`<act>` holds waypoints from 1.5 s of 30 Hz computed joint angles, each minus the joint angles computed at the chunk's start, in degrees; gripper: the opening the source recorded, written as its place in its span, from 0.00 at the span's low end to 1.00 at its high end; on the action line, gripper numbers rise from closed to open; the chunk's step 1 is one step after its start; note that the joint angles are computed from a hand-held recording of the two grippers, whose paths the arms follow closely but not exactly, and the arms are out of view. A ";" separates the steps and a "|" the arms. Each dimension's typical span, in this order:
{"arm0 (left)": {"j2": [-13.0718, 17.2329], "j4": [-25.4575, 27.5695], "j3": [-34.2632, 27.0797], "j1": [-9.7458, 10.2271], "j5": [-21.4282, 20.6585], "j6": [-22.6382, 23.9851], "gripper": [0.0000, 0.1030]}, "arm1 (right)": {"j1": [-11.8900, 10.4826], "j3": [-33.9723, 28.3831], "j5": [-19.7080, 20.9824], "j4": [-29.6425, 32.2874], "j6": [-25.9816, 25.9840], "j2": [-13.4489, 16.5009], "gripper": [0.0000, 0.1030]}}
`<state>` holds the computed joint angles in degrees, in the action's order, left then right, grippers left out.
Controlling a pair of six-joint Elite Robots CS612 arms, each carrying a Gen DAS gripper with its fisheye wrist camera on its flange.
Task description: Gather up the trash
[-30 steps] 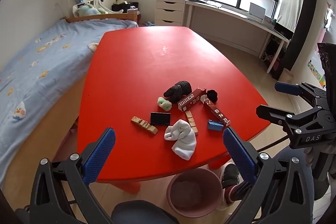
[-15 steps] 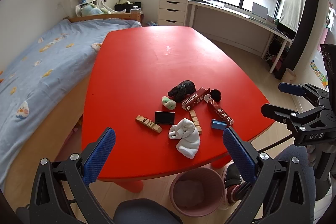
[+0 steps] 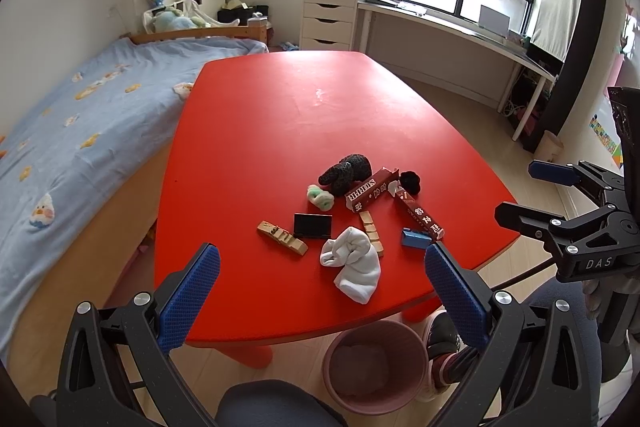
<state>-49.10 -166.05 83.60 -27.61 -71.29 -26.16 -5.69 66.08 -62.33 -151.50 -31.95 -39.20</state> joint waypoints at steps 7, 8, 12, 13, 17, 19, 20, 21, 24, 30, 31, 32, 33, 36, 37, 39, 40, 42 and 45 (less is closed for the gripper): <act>0.00 -0.06 0.02 0.00 -0.05 -0.03 0.95 | 0.08 0.03 -0.20 -0.01 0.10 0.14 0.97; 0.00 -0.08 0.04 0.00 -0.01 0.00 0.95 | 0.11 0.09 -0.28 -0.10 0.16 0.22 0.97; 0.12 -0.09 0.03 -0.04 -0.20 0.03 0.95 | 0.13 0.24 -0.50 -0.06 0.21 0.33 0.97; 0.19 0.00 -0.05 0.01 -0.38 0.10 0.95 | 0.13 0.32 -0.55 -0.01 0.19 0.35 0.97; 0.41 0.08 -0.23 0.01 -0.71 0.21 0.95 | 0.13 -0.28 -0.75 1.09 0.32 0.53 0.97; 0.55 0.15 -0.40 0.06 -0.97 0.12 0.95 | 0.17 -0.82 -0.85 1.45 0.74 0.78 0.97; 0.63 0.16 -0.49 0.09 -1.08 0.06 0.95 | 0.18 -1.17 -0.82 1.86 0.89 0.92 0.97; 0.72 0.11 -0.58 0.13 -1.24 0.06 0.95 | 0.21 -1.44 -0.91 2.14 0.99 1.07 0.97; 1.18 0.93 -1.26 0.29 -1.59 0.28 0.95 | 0.34 -3.08 -1.23 3.99 1.09 1.85 0.97; 2.73 3.69 -3.68 0.86 -3.91 0.87 0.95 | 1.03 -8.66 -3.18 8.44 1.43 4.80 0.97; 3.05 4.51 -4.24 0.94 -4.27 0.94 0.95 | 1.19 -9.76 -3.63 9.40 1.33 5.40 0.97; 3.39 5.24 -4.80 1.05 -4.81 1.02 0.95 | 1.38 -10.99 -4.26 10.55 1.15 6.09 0.97; 3.68 5.90 -5.26 1.15 -5.28 1.04 0.95 | 1.57 -12.06 -4.98 11.56 0.96 6.68 0.97; 4.69 8.49 -6.90 1.52 -7.30 1.09 0.95 | 2.11 -15.27 -6.98 14.56 0.60 8.54 0.97; 5.03 9.55 -7.48 1.67 -8.02 1.02 0.95 | 2.28 -16.47 -7.53 15.81 0.55 9.22 0.97; 5.68 11.23 -8.44 1.89 -9.31 0.82 0.95 | 2.62 -18.39 -8.78 17.71 0.52 10.38 0.97; 5.97 12.13 -8.90 1.97 -9.75 0.65 0.95 | 2.78 -19.37 -9.12 18.73 0.44 10.96 0.97; 6.44 13.52 -9.54 2.11 -10.56 0.13 0.95 | 3.07 -20.75 -9.80 20.24 0.28 11.84 0.97; 7.05 15.01 -10.37 2.28 -11.43 -0.39 0.95 | 3.36 -22.44 -10.06 22.12 0.22 12.88 0.97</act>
<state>-42.05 -151.04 73.23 -25.33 -82.72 -26.54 -2.32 43.65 -72.39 -129.38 -31.73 -26.32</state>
